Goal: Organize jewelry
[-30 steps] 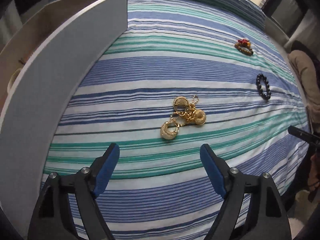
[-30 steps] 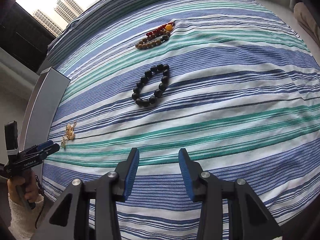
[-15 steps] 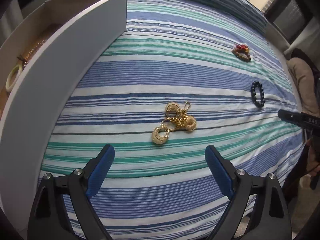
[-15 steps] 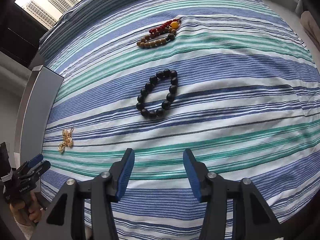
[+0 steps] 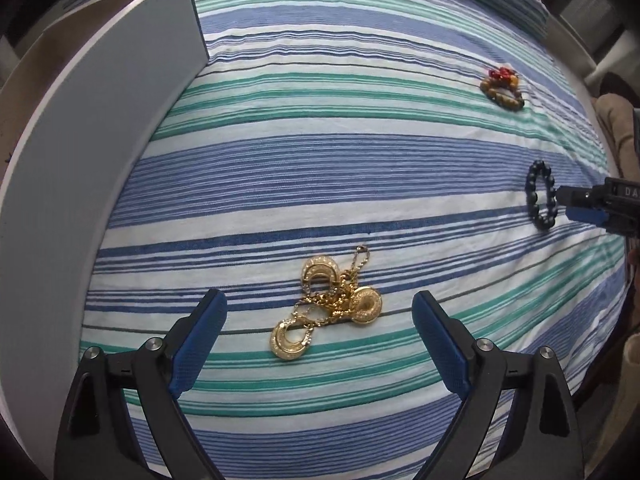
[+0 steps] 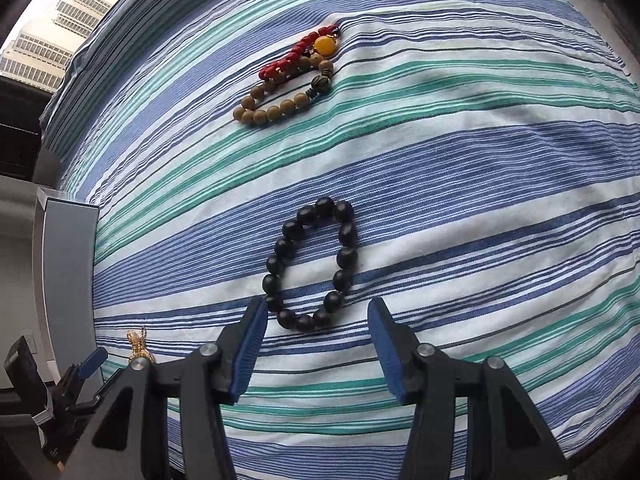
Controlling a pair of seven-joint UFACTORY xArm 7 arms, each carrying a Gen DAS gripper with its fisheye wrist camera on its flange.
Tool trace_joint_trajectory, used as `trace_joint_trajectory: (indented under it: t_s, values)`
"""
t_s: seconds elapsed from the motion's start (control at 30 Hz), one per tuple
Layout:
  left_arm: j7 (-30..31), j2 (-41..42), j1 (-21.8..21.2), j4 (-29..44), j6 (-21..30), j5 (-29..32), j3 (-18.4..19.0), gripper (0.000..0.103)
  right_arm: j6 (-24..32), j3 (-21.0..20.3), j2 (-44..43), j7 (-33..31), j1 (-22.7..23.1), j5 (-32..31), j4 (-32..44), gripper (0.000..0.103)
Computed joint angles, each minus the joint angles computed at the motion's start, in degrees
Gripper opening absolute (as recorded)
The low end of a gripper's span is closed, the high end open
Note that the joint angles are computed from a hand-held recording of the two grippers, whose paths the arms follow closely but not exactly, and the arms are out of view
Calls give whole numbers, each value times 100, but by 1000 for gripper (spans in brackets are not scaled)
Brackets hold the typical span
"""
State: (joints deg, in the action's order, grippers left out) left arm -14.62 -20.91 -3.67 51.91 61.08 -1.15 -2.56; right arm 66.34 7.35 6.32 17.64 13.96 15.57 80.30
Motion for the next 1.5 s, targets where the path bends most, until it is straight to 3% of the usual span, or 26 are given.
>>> trace_joint_trajectory:
  t_s: [0.33, 0.4, 0.5, 0.57, 0.6, 0.63, 0.67, 0.7, 0.83, 0.9, 1.23, 1.5]
  values:
    - [-383, 377, 23, -6, -59, 168, -68, 94, 138, 42, 601, 341, 274, -831, 614, 58]
    - [-426, 445, -4, -11, -59, 301, -124, 97, 46, 66, 695, 401, 409, -1138, 676, 74]
    - [-442, 433, -53, -120, -195, 531, -184, 96, 172, 96, 819, 433, 658, -1706, 793, 82]
    - [-483, 300, -63, -238, -351, 577, -179, 84, 107, 88, 766, 457, 741, -1913, 700, 82]
    - [-472, 209, -65, -300, -439, 600, -170, 66, 66, 82, 727, 452, 755, -1971, 648, 78]
    - [-419, 152, -69, -328, -484, 601, -151, 35, 58, 79, 691, 493, 789, -2067, 614, 73]
    - [-357, 132, -69, -310, -455, 587, -129, 19, -28, 77, 618, 435, 775, -2089, 541, 56]
    - [-290, 154, -86, -271, -411, 489, -93, 8, -60, 86, 573, 396, 786, -2144, 517, 24]
    - [33, 88, -108, -185, -341, 157, 13, 8, 17, 87, 441, 42, 656, -1940, 446, 22]
    - [100, -25, -110, -157, -319, -35, 65, 8, -45, 77, 257, -145, 550, -1717, 358, 12]
    - [455, -479, -13, 154, -25, -412, 211, 8, 80, 152, -255, -633, 477, -1408, 479, 12]
    - [608, -995, 108, 313, 175, -585, 354, 8, 234, 323, 41, -718, 746, -1250, 1435, 12]
